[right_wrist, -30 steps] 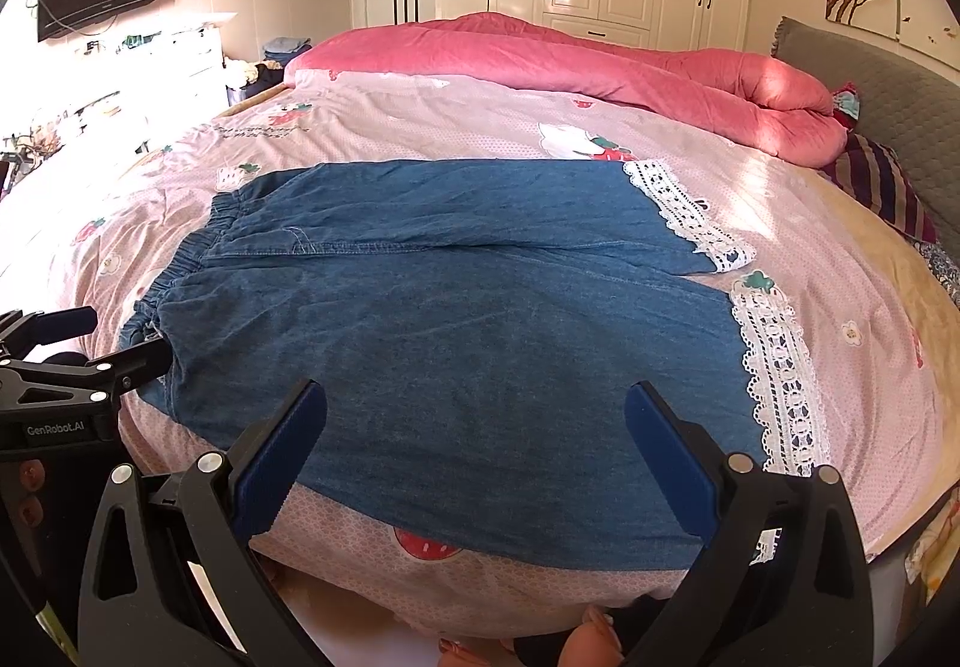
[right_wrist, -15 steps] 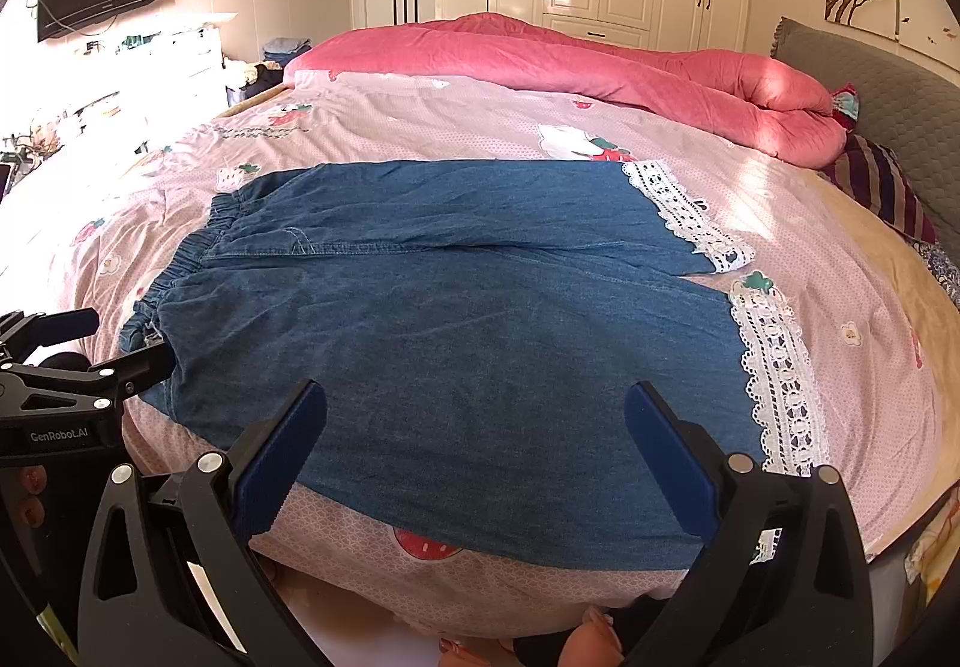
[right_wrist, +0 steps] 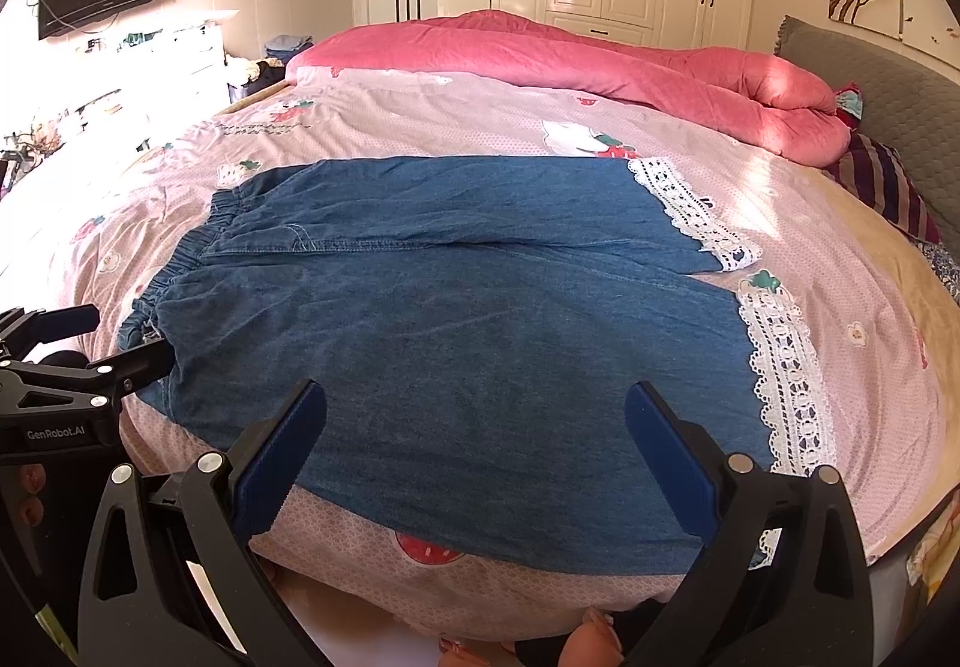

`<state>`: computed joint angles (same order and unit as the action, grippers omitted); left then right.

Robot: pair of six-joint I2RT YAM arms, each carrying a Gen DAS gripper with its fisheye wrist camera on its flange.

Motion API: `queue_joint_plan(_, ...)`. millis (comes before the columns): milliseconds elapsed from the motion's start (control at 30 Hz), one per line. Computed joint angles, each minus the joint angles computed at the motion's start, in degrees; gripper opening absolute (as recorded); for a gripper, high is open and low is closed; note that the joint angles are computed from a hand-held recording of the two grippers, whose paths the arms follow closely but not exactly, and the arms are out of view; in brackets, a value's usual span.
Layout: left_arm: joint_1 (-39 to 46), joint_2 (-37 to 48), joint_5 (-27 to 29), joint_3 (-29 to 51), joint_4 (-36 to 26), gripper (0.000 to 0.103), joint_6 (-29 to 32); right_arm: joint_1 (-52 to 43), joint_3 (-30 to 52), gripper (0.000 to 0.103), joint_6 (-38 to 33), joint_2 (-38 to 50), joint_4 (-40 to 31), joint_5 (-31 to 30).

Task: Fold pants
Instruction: 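Grasp the elastic waistband with the left gripper and lift it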

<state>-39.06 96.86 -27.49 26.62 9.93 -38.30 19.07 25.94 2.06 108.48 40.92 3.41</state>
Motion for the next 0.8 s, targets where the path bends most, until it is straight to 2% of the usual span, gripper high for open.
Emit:
queue_joint_plan(300,4.83,3.01,3.76,0.34,4.98,0.094,5.46,-1.96,6.34,0.099,-1.78,4.23,-2.48,-2.53)
queue_joint_plan(367,7.22,3.73,5.69,0.78,6.33,0.094,7.65,-2.83,9.23,0.099,-2.65,5.15,-4.77,-3.66)
queue_joint_plan(467,13.25,5.89,10.53,4.24,5.58,0.094,12.74,-4.3,16.73,0.099,-4.74,7.39,-12.5,-7.49)
queue_joint_plan(700,22.13,9.94,10.61,13.04,3.06,0.094,19.37,-4.56,32.19,0.099,-8.32,13.83,-23.46,-11.57)
queue_joint_plan(800,24.4,11.62,10.59,16.53,2.14,0.094,21.28,-3.69,38.23,0.099,-9.72,16.84,-26.03,-9.07)
